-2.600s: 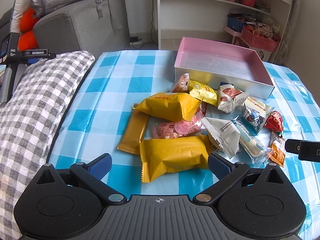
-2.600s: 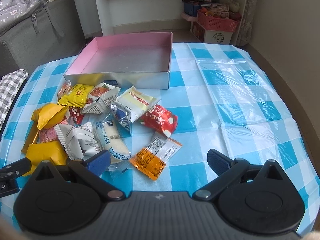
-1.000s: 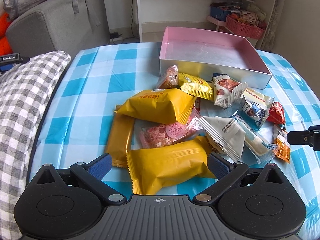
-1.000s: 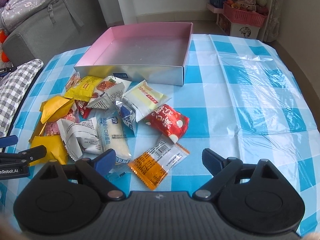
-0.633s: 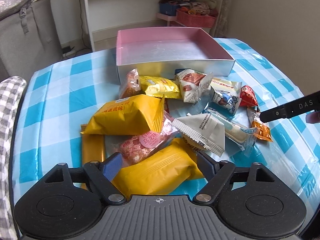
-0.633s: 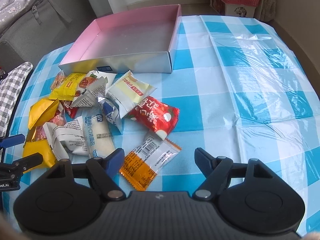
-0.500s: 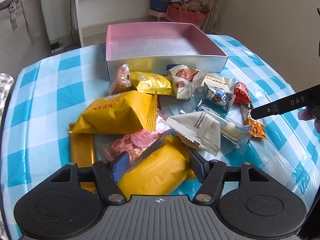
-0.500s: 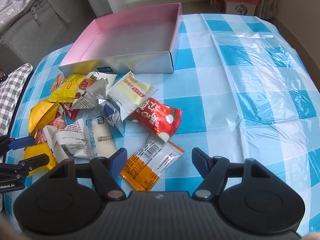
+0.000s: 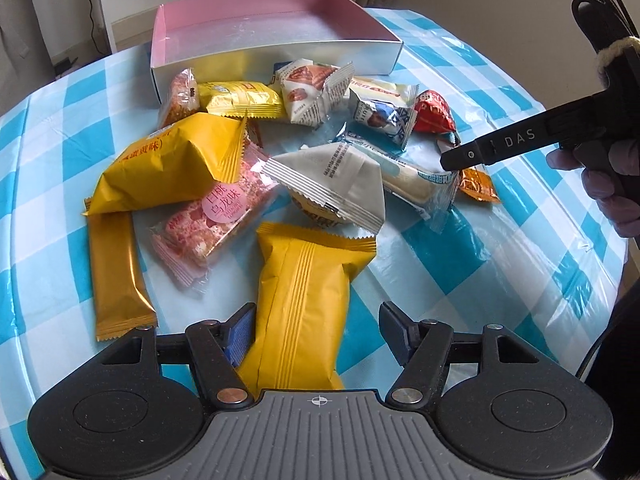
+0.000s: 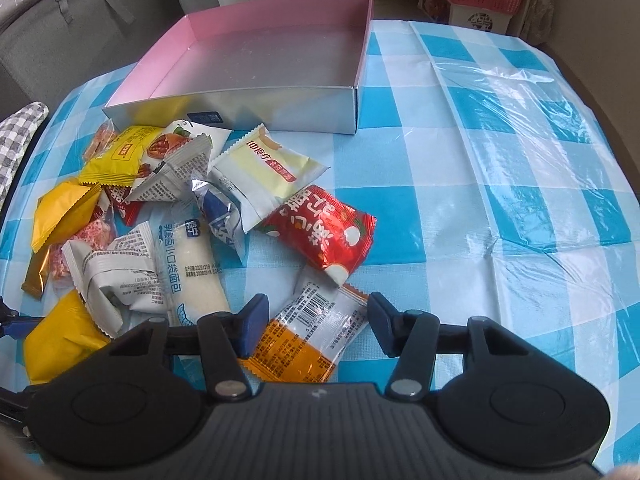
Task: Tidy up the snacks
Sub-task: 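Grasp the large yellow pouch with the left tool while the right tool grasps the orange-and-white packet, then carry the yellow pouch with the left tool while the right tool carries the orange packet over the pink box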
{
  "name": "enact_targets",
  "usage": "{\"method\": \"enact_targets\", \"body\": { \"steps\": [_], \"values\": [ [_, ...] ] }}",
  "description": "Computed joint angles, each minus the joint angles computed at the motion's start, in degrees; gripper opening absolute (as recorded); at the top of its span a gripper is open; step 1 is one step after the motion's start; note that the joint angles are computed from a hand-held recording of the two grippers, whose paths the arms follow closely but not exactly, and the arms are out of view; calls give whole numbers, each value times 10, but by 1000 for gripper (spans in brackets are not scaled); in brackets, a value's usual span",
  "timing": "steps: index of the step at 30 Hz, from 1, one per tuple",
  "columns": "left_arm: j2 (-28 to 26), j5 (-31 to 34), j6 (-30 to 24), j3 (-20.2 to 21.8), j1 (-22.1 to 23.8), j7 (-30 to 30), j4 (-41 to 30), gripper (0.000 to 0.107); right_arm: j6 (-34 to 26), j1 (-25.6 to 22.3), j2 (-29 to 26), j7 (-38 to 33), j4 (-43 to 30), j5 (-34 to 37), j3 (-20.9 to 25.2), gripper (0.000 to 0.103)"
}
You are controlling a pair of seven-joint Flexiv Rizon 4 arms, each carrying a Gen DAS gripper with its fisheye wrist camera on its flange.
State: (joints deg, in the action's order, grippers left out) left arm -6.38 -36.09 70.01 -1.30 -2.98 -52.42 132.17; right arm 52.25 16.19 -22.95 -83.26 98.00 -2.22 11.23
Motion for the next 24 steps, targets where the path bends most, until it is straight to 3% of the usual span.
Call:
{"method": "enact_targets", "body": {
  "steps": [4, 8, 10, 11, 13, 14, 19, 21, 24],
  "values": [
    [-6, 89, 5, 14, -7, -78, -9, 66, 5, 4, 6, 10, 10, -23, -11, 48],
    [-10, 139, 14, 17, -9, -138, -15, 65, -11, -10, 6, 0, -4, 8, 2, 49],
    [-12, 164, 20, 20, -11, -171, -19, 62, -11, -10, 7, -2, -4, 13, 2, 54],
    [-15, 182, 26, 24, -13, -194, -21, 59, -12, -10, 5, -4, -6, 16, 3, 60],
    [-17, 217, 29, 30, -15, -235, -28, 45, -25, -11, 1, -8, -13, 25, 7, 61],
    [-18, 230, 30, 33, -15, -252, -31, 45, -34, -9, -2, -8, -15, 25, 6, 61],
    [-17, 245, 37, 30, -9, -289, -31, 39, 8, 12, 9, 8, 22, -27, -11, 52],
    [-17, 252, 38, 29, -9, -302, -32, 39, 19, 10, 11, 3, 28, -32, -8, 42],
    [-12, 239, 39, 22, -6, -300, -28, 38, 21, 7, 13, 1, 30, -31, -6, 36]
  ]
}}
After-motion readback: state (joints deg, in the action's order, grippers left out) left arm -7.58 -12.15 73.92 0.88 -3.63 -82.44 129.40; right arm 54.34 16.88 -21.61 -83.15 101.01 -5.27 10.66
